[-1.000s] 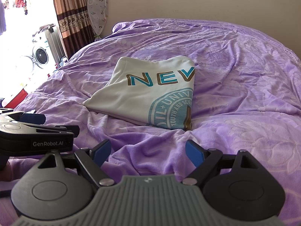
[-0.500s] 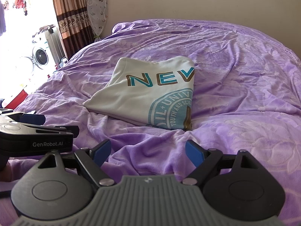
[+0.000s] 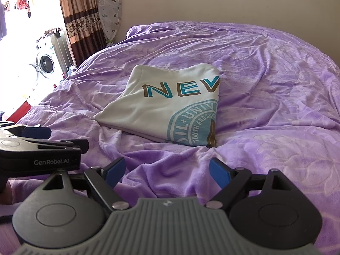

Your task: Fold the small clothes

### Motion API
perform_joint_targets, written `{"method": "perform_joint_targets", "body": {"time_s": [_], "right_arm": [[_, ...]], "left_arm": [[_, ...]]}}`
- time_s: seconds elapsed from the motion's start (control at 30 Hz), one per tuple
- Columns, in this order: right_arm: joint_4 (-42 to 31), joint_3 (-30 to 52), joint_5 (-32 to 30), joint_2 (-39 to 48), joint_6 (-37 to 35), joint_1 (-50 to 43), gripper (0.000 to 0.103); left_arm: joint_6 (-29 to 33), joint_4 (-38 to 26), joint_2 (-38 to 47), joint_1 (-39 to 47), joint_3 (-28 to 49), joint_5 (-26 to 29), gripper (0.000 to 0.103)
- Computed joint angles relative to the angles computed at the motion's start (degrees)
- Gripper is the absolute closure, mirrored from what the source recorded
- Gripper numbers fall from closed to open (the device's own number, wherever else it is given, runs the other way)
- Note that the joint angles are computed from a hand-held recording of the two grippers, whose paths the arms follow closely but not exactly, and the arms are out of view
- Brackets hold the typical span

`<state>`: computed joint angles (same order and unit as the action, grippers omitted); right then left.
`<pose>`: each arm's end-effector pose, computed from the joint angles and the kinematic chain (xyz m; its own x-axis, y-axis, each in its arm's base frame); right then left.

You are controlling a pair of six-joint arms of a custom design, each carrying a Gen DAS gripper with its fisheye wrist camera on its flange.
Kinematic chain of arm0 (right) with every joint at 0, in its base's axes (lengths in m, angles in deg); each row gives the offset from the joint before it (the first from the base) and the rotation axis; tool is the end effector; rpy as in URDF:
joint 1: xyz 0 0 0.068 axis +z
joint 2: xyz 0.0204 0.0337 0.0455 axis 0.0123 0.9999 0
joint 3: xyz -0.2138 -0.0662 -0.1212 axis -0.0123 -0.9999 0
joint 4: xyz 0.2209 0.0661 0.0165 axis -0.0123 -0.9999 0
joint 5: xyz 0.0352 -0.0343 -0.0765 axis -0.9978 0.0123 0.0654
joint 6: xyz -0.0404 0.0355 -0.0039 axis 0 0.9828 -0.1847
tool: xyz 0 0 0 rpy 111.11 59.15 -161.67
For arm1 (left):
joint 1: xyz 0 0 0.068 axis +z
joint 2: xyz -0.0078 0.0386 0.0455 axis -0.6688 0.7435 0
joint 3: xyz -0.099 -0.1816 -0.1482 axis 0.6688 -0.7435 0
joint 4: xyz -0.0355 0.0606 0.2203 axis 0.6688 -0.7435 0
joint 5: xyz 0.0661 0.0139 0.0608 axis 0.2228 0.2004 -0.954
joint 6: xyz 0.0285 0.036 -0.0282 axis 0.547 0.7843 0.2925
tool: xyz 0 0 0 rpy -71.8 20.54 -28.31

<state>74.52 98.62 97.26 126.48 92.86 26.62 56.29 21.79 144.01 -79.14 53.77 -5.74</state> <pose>0.2970 0.1322 0.1896 -0.6880 0.1651 -0.7067 0.1107 0.9863 0.1227 0.3086 -0.2200 0.2492 -0.6729 0.3386 -0.6578 0.3227 0.9344 0.1508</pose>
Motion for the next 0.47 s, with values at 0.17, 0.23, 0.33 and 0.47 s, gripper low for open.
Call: {"method": "perform_joint_targets", "body": {"time_s": [0.17, 0.23, 0.33, 0.47], "right_arm": [[0.01, 0.08, 0.02, 0.08, 0.06, 0.04, 0.021], [0.08, 0.07, 0.09, 0.09, 0.08, 0.06, 0.021], [0.23, 0.33, 0.26, 0.52, 0.31, 0.27, 0.021], [0.18, 0.28, 0.25, 0.44, 0.28, 0.26, 0.021]], "left_arm": [[-0.05, 0.05, -0.16, 0.08, -0.14, -0.07, 0.012], [0.01, 0.18, -0.26, 0.12, -0.3, -0.02, 0.012], [-0.05, 0.11, -0.28, 0.08, -0.28, -0.07, 0.012], [-0.05, 0.61, -0.31, -0.08, -0.63, -0.05, 0.012]]}}
